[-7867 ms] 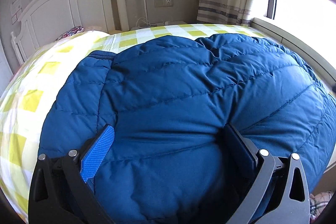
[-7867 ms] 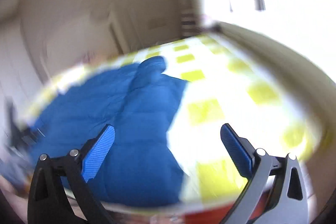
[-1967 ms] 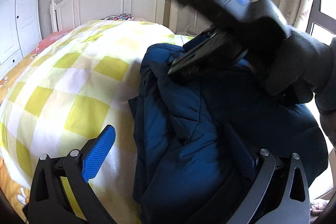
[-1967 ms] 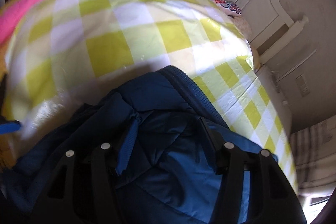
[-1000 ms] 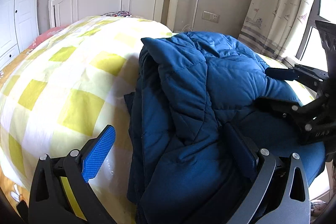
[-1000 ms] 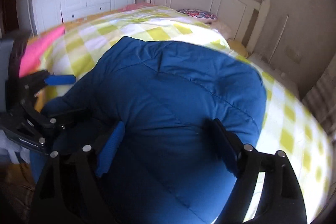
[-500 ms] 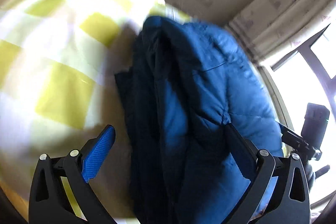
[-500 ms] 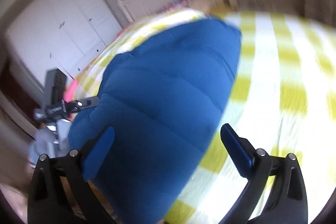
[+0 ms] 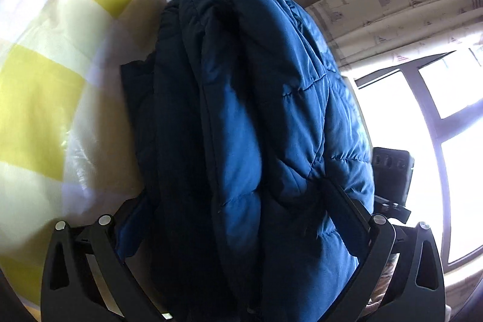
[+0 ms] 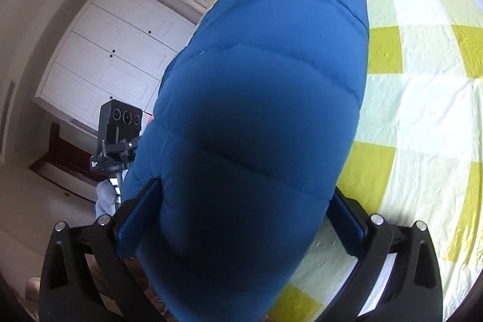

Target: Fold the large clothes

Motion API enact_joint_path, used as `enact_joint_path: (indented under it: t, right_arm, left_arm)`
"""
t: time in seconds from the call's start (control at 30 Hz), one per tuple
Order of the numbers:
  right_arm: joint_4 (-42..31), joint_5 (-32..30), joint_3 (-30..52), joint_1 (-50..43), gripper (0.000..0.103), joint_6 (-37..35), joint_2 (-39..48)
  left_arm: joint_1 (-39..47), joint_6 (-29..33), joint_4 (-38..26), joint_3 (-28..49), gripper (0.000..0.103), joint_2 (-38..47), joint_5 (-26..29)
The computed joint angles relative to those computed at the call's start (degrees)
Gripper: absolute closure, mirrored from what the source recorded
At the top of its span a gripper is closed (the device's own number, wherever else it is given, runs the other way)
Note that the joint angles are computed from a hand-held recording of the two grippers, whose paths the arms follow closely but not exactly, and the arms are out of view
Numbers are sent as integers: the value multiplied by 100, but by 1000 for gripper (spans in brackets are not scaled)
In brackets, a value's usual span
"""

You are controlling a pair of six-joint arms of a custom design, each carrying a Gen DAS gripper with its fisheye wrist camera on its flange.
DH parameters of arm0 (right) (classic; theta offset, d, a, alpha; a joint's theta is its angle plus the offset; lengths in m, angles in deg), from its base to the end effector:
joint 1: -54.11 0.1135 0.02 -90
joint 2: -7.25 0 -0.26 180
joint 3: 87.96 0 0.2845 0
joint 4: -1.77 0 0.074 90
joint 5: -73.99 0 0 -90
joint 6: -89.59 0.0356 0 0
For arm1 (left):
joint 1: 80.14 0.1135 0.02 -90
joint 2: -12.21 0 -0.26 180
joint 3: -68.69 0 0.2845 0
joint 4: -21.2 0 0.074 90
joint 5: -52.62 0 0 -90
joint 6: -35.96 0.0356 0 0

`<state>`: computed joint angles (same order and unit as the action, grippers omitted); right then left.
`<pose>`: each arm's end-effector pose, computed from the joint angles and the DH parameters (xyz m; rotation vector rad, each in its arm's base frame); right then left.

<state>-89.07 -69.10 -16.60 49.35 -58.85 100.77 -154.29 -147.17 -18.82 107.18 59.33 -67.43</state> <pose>0.2636 0.0066 0.1779 -0.9474 2.4634 1.3972 0.0700 -0.1814 0.1826 -0.6419 2.3506 -0.8371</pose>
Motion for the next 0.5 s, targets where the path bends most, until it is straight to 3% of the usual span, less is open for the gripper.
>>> enact_joint_path:
  t: [0.13, 0.17, 0.23, 0.37, 0.43, 0.5]
  right_arm:
    - [216, -72, -264, -19, 5, -130, -394]
    - [407, -131, -464, -61, 11, -154, -691]
    - [665, -274, -750, -181, 23, -252, -1082]
    - [1122, -540, -1099, -489, 33, -393, -1882]
    - [1386, -654, -1095, -633, 36, -269, -2258]
    - [1439, -877, -839, -867, 36, -274, -2293]
  left_arm:
    - [42, 126, 119, 292, 7, 565, 57]
    - [30, 140, 359, 229, 14, 574, 4]
    - [-342, 38, 665, 180, 20, 698, -653]
    - [-714, 155, 1009, 493, 30, 1217, -1658]
    - [-484, 718, 1649, 571, 30, 1332, -1793]
    - [21, 1587, 2321, 732, 30, 1490, -1475]
